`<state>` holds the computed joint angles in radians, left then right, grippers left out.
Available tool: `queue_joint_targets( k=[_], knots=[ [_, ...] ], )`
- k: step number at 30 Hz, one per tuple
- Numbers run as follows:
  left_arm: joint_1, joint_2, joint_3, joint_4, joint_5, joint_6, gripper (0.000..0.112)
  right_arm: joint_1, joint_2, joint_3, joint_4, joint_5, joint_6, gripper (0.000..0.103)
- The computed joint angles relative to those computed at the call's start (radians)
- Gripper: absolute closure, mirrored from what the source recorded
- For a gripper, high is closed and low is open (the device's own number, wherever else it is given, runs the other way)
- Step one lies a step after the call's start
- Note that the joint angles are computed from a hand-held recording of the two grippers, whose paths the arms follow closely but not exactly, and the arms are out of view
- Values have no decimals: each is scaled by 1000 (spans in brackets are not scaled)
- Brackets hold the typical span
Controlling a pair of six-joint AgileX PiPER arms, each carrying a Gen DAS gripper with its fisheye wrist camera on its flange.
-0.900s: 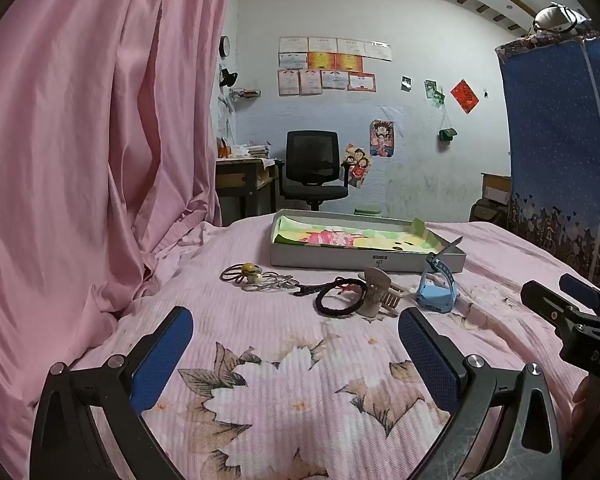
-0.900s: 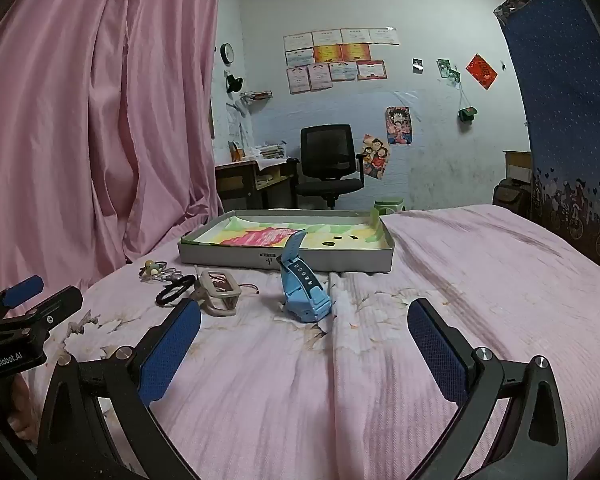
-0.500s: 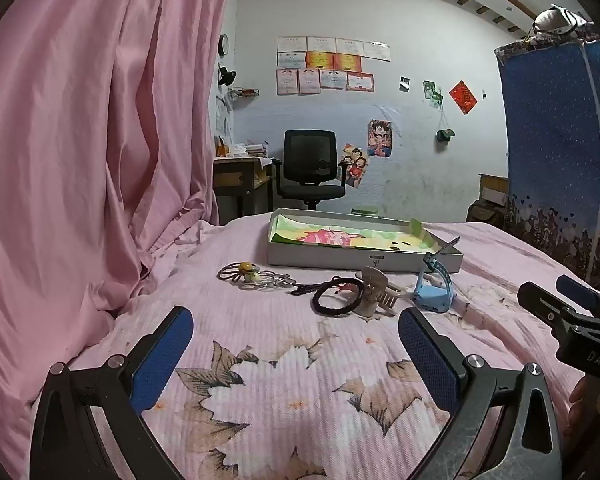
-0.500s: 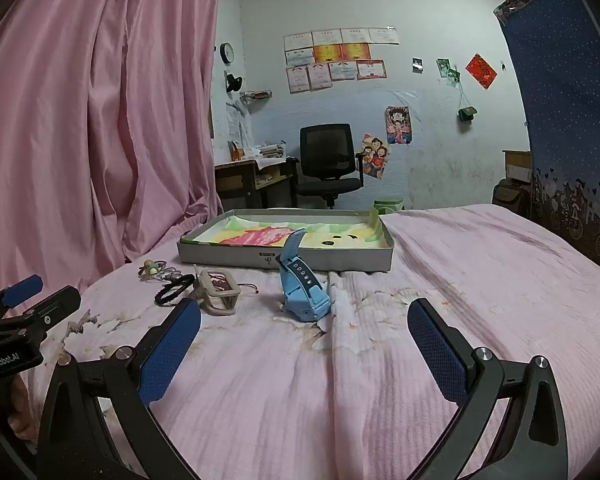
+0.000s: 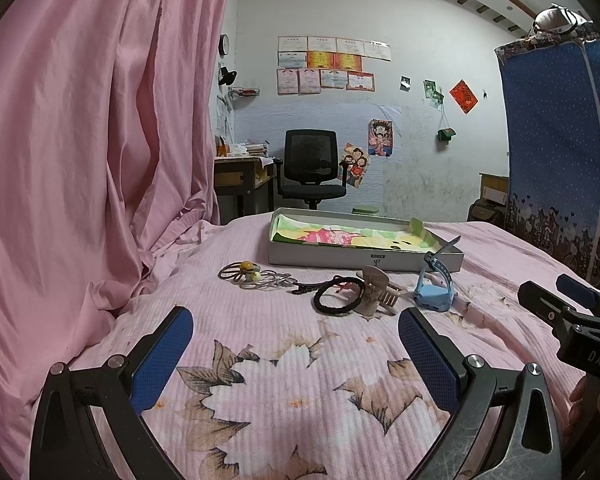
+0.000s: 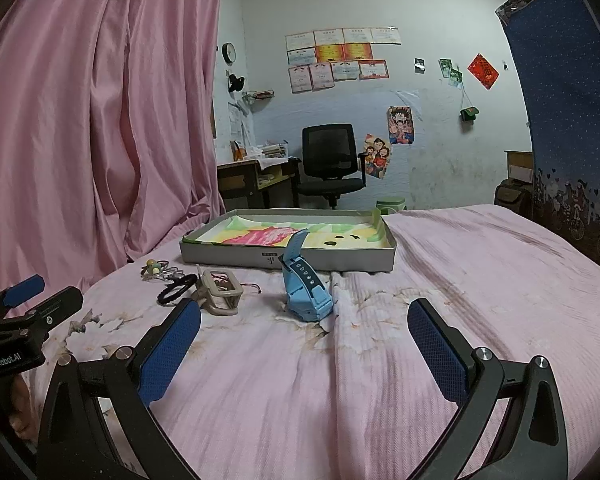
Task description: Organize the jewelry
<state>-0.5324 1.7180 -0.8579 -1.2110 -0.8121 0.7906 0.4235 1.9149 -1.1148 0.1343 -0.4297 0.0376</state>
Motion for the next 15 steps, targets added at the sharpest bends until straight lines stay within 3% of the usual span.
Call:
queue_joint_targets(
  k=[15],
  knots=[
    [1, -1, 5, 3, -2, -4, 9, 0, -1, 1, -2, -3, 1, 1]
  ],
)
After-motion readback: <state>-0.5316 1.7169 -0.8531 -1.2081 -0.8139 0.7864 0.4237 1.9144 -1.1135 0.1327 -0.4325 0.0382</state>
